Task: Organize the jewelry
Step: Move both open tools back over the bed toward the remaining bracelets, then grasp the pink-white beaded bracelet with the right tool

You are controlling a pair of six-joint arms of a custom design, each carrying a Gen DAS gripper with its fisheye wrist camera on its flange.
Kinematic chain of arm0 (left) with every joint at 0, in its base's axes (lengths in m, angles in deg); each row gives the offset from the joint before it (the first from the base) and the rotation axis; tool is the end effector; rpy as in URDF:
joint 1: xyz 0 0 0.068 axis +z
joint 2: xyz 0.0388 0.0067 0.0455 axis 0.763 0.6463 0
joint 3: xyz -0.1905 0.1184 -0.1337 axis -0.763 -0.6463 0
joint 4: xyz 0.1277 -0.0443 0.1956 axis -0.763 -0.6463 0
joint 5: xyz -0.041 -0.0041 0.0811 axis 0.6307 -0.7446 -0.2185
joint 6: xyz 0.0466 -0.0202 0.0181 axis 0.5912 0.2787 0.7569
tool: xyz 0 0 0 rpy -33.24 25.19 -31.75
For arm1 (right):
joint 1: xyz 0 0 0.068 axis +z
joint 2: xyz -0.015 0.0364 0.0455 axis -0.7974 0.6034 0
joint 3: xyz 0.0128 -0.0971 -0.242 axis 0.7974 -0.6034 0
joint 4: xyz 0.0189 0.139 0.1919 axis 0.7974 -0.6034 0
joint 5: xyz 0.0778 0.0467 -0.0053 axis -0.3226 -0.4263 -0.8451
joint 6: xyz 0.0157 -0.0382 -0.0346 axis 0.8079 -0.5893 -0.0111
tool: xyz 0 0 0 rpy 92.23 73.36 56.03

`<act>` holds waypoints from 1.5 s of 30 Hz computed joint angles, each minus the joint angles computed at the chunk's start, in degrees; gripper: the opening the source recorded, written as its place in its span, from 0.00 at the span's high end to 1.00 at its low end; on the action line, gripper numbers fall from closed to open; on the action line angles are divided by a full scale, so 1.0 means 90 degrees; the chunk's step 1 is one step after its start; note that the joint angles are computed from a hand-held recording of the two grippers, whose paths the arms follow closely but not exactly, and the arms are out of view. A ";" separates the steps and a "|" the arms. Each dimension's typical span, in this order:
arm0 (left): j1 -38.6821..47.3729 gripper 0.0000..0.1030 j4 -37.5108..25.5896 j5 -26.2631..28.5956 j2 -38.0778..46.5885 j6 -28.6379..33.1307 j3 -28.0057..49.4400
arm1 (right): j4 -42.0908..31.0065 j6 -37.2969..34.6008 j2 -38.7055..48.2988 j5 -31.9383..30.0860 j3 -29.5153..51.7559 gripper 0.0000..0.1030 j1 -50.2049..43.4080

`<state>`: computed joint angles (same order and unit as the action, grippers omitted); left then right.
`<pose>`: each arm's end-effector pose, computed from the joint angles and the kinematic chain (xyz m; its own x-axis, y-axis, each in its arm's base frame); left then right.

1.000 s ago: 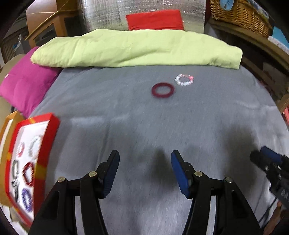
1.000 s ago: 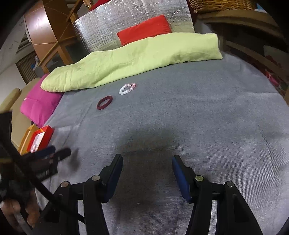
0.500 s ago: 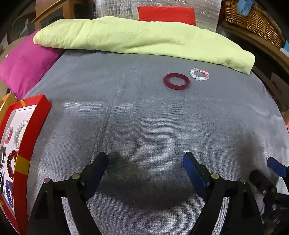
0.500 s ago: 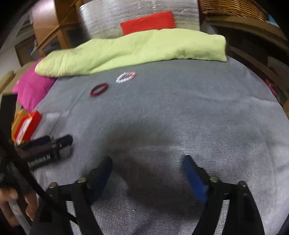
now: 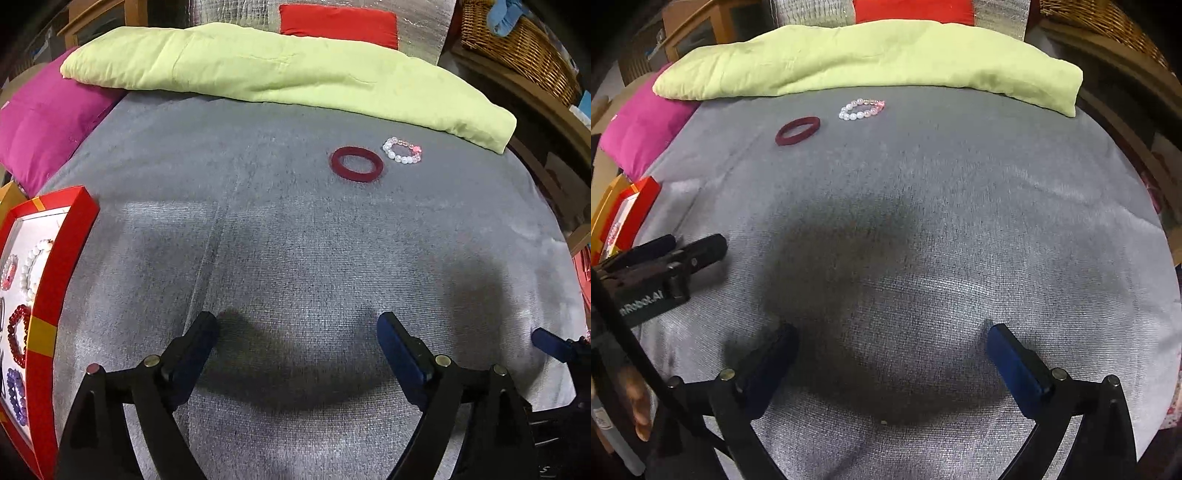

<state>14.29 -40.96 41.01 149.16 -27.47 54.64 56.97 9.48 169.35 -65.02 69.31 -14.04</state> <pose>0.3077 -0.2204 0.1133 -0.7531 0.4002 -0.5222 0.5133 0.8539 -0.0860 0.1946 0.1384 0.1073 -0.8161 0.3437 -0.4646 0.3830 0.9237 0.0105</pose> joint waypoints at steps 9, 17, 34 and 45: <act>-0.0077 0.14 0.0442 -0.1191 -0.0325 0.0117 -0.0299 | -0.0628 0.0488 -0.0564 0.0407 0.0136 0.02 -0.0059; 0.0078 0.14 0.0579 -0.1143 -0.0539 0.0021 -0.0344 | -0.0471 -0.0893 -0.0566 -0.0498 0.1096 0.01 -0.1780; 0.0236 0.14 0.0018 -0.0925 -0.0116 -0.0151 0.0204 | -0.1765 -0.1717 0.3020 -0.1486 0.5325 0.52 -0.3325; 0.0310 0.14 0.0207 -0.0915 -0.0165 -0.0129 0.0045 | -0.2478 -0.2330 0.3344 -0.0726 0.5783 0.91 -0.2905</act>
<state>17.08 -39.10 32.78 147.67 -28.63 55.04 34.67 -11.49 199.44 -71.55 121.36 -40.18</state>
